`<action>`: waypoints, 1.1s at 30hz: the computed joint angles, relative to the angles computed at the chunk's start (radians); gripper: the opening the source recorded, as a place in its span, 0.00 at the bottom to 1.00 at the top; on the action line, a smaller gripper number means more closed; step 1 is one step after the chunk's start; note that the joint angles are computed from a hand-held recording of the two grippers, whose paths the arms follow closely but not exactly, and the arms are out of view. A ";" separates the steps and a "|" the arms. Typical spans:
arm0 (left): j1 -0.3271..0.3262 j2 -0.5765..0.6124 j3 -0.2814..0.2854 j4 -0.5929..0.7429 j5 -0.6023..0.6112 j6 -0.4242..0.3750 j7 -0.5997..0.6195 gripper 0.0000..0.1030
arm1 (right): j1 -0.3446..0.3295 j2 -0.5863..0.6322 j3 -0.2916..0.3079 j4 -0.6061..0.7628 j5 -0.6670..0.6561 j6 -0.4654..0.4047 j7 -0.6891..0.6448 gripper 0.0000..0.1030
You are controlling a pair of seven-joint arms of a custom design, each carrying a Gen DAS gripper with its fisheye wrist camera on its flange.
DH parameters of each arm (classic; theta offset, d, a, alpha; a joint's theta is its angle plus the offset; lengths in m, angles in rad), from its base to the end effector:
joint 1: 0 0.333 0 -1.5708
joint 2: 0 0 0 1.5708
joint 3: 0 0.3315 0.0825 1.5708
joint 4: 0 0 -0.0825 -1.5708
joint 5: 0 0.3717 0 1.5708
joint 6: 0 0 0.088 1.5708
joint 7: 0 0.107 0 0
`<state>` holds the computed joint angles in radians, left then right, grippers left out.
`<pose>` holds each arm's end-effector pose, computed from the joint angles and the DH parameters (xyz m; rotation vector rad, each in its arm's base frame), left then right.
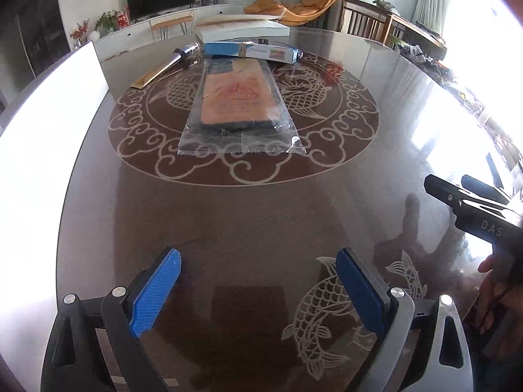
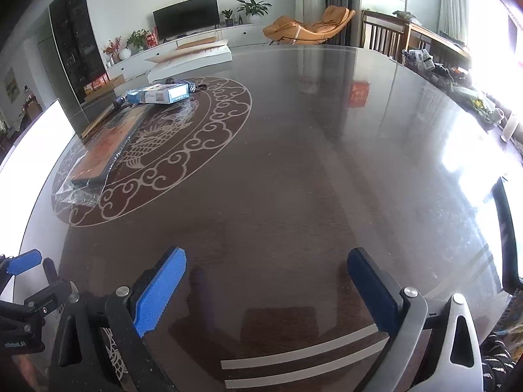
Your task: Organize objects
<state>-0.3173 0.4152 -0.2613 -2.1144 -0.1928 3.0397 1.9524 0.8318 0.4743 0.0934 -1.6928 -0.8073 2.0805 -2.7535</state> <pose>0.5311 -0.3174 0.3014 -1.1723 2.6022 -0.7325 0.4355 0.5050 0.3480 -1.2568 2.3953 -0.7736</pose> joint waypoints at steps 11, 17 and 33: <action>-0.027 0.012 0.031 0.005 0.040 0.026 -0.020 0.98 | 0.005 0.013 0.000 0.018 0.018 -0.018 -0.021 0.97; -0.030 0.014 0.034 0.002 0.039 0.037 -0.022 1.00 | 0.009 0.025 0.001 0.038 0.031 -0.040 -0.045 0.97; -0.027 0.013 0.030 -0.002 0.031 0.042 -0.013 1.00 | 0.010 0.022 0.002 0.037 0.047 -0.038 -0.056 1.00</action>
